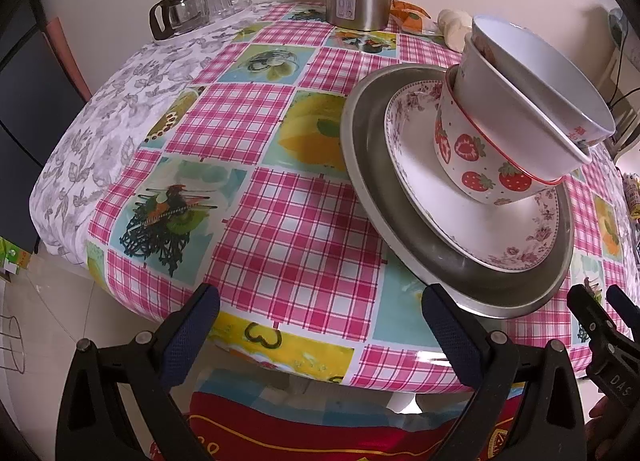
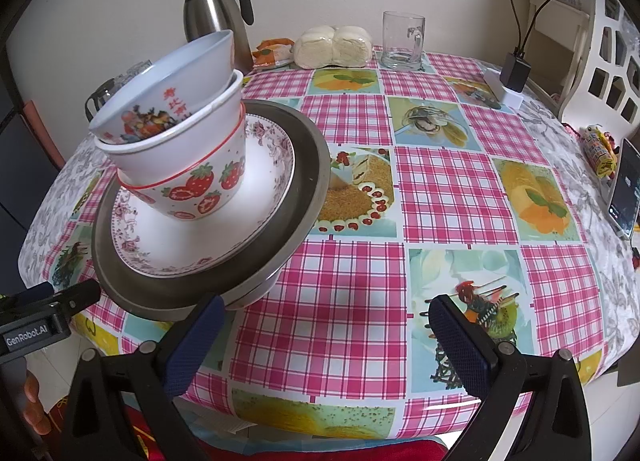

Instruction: Organize plates and bowls

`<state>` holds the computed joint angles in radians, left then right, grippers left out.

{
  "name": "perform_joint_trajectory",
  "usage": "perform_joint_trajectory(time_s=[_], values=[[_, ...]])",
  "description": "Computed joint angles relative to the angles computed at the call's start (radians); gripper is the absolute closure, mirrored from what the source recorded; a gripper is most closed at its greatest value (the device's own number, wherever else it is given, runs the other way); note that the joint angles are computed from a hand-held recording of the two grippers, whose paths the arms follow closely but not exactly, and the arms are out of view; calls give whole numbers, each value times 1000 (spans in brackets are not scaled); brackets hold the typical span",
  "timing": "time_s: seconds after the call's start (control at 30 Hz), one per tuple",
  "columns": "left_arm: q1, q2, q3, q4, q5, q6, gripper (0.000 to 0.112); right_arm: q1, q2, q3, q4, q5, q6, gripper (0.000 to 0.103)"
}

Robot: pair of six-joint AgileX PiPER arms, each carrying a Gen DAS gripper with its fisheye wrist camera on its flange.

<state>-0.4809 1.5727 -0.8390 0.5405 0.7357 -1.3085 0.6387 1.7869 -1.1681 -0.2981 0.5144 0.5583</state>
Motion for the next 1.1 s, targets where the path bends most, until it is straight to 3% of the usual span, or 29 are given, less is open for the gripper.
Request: perform_joint_trajectory(time_s=[1.1], values=[[4,-2,3,-1,-3,-5,11,2,4,-3,1,3,-1,0]])
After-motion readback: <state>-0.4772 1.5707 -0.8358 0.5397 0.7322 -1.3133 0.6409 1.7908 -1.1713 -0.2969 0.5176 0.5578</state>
